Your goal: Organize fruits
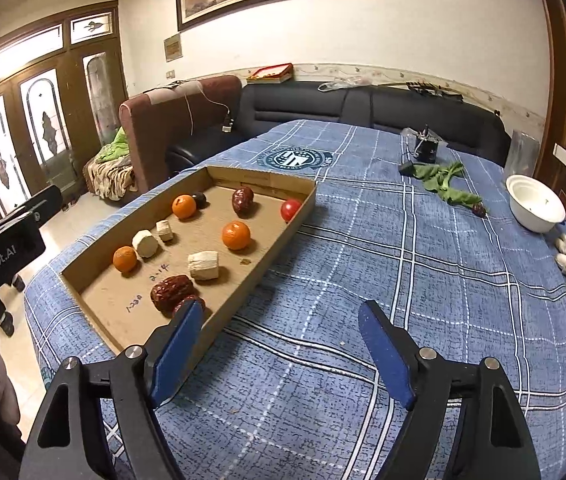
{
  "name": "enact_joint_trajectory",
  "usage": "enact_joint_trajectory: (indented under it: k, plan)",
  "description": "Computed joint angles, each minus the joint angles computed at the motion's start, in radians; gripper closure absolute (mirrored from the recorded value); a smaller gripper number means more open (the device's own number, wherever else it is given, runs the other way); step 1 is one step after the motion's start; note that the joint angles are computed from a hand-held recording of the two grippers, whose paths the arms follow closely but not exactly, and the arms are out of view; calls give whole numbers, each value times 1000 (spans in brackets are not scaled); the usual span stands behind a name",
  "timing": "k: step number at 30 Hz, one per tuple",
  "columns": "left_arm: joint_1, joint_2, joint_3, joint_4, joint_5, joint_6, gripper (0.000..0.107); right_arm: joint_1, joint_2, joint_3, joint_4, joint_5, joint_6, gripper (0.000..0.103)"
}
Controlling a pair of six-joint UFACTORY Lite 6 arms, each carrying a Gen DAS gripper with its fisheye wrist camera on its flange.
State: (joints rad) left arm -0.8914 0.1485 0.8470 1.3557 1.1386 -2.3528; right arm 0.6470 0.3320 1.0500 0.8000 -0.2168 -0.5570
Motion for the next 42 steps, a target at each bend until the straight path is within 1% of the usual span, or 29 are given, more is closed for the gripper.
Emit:
enact_joint_trajectory:
  k: [1,8,16,25,33,42]
  plan:
    - [10,-23,-21,13,-29,-11,4,3,3,3,15,-2,-17,17]
    - [45,-67,-73,40,-115,-28,4,23,16,20,83,-7,-86,15]
    - [71,-83,-101,67,-184,-49,4,46,51,70,223,2,-235,12]
    - [85,-98,-121,73,-208,-64,4,79,80,109,348,-15,-370,10]
    - [132,-96,-138,92,-285,-89,4,111,115,146,425,-23,-448,10]
    - [129,-93,-145,88,-283,-95,4,130,131,167,460,-29,-479,9]
